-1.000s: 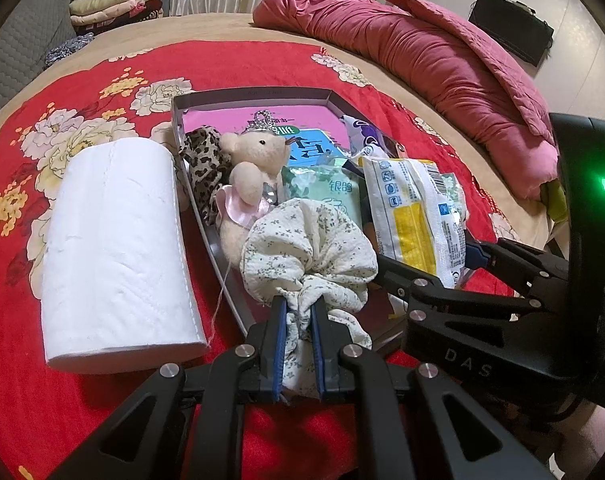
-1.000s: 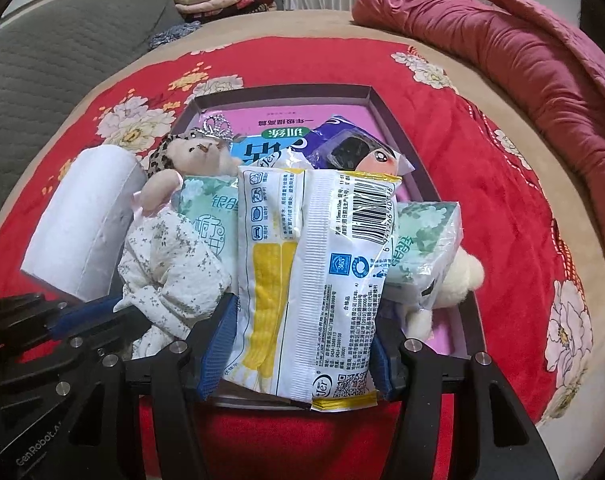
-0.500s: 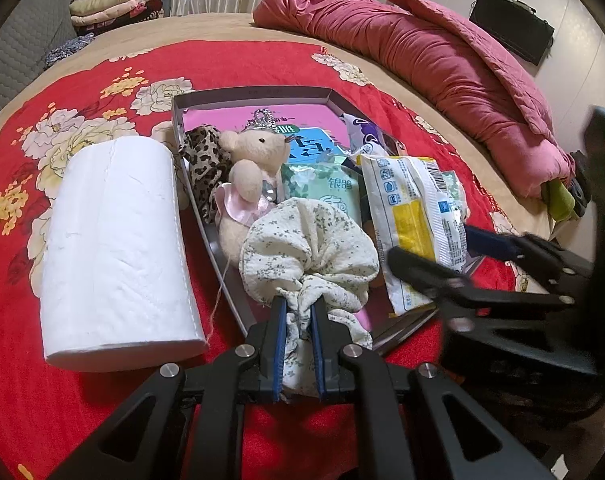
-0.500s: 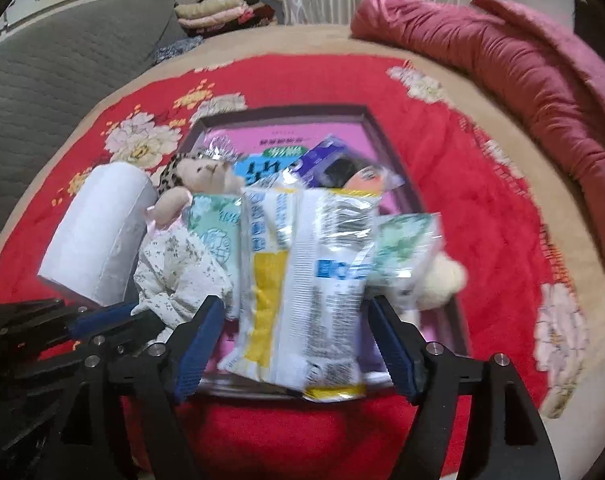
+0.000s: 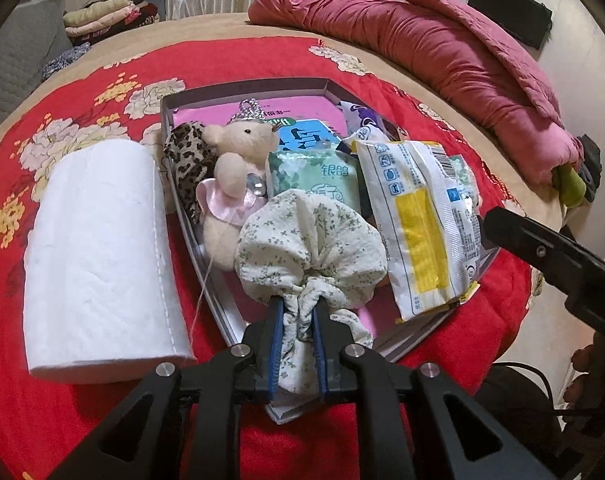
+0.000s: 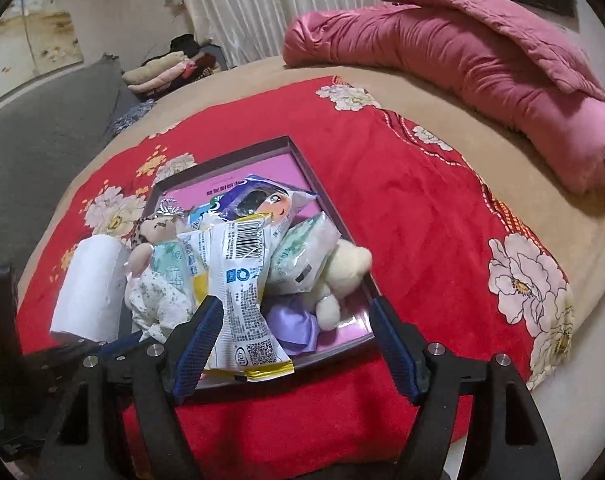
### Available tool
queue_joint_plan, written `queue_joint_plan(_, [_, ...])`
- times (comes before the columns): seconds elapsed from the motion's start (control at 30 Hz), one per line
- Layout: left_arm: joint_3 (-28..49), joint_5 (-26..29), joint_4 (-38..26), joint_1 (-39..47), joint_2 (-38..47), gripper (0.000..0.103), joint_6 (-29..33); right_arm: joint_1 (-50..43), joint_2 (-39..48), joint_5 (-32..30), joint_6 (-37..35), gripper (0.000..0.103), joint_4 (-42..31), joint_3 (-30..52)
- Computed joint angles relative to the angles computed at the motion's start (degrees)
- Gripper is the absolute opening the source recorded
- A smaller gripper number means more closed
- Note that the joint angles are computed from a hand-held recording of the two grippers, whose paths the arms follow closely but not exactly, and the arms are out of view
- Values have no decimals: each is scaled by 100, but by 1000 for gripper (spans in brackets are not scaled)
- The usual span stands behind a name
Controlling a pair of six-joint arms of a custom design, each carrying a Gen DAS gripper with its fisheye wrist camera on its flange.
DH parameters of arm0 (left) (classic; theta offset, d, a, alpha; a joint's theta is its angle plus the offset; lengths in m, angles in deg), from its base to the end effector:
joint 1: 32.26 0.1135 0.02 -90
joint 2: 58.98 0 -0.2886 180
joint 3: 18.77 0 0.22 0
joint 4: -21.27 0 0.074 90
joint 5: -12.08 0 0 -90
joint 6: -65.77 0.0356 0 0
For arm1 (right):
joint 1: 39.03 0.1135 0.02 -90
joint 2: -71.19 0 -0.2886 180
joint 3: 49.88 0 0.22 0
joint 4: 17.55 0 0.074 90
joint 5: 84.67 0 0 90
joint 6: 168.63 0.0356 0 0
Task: Organize soft objects
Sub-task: 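Open both tools to release the scrunchie and snack bag in the tray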
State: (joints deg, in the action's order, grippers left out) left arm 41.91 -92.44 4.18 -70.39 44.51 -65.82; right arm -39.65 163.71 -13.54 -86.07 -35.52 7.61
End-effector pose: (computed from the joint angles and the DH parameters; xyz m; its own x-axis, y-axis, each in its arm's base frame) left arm 0.2439 -0.1801 0.1508 -0.8401 -0.1575 -0.5191 -0.0787 0.9822 -0.1707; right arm 0.2778 0.0085 0.1895 -0.7680 -0.1142 -0.6302 -0.2862 0.9414 0.1782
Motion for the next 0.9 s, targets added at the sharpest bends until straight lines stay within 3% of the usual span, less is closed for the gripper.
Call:
queue_joint_plan(0.23, [-90,-10,0,-36,-185,29,-55,-97,67,-37,114,77,37,-10])
queue_joint_plan(0.3, [-67,-45,-51,-65,-213,44,-62,-113,70,-31,139,77,19,-10])
queue_joint_plan(0.4, [-123,-3,24,-105,-311,52,-61,-133,64,9,139,77,29,-9])
queue_joint_plan(0.9, [-342,-82,-337,-309,-1259,54,-246,227,-465,226,173,77,56,-216])
